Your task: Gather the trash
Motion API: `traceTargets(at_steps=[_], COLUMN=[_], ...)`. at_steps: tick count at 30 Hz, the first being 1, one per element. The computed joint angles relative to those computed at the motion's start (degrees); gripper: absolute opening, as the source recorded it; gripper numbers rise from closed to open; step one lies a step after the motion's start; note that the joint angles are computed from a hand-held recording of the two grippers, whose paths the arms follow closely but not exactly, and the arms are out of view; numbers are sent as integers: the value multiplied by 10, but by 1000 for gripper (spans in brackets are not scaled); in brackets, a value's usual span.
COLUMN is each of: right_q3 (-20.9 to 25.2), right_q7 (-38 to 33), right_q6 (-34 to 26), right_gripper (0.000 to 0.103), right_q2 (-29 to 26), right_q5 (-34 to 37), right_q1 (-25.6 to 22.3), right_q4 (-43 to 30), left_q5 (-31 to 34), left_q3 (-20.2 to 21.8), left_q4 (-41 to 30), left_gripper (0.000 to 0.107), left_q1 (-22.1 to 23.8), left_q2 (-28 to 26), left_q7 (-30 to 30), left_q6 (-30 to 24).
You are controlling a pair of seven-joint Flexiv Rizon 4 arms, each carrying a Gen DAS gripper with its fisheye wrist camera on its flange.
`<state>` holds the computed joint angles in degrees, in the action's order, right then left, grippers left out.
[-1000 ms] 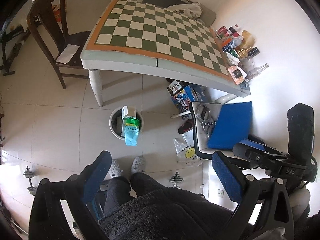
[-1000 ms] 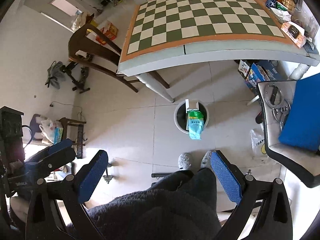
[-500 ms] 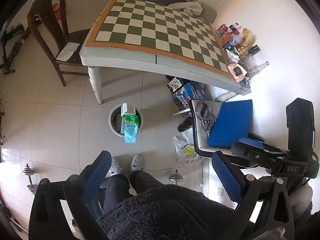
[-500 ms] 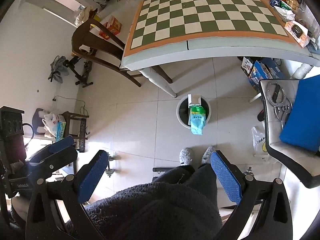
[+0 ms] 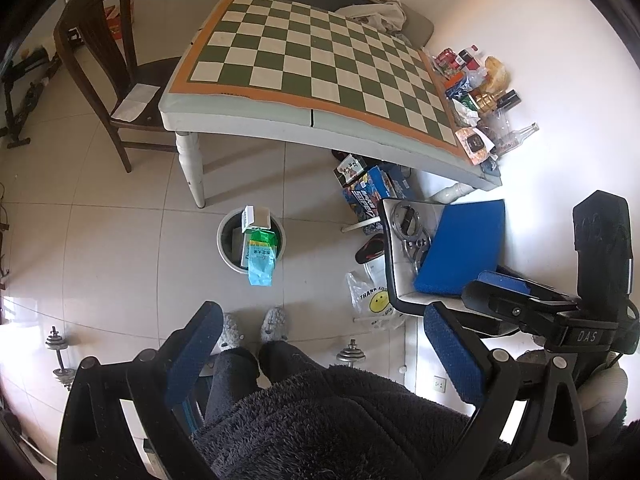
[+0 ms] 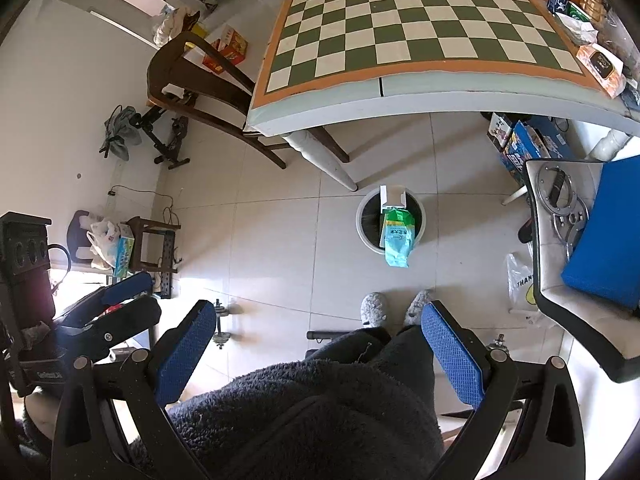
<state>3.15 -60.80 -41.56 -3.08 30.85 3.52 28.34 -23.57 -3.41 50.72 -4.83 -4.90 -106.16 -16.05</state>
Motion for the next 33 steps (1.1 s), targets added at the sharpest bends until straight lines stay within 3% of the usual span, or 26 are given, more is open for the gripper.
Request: traceTargets(at_steps=[33], right_q3=[10], right_q7=[-8], right_q6=[-30], right_gripper=[103], right_q2=[-16], right_q5=[32], right_q1=[-25], right_q4=[-35], left_q5=[-8], left_q3=[2], left_q4=[-3], left_gripper=[102], left_q1=[7], left_q2=[-3], left_q7=[6], left_q6=[-1])
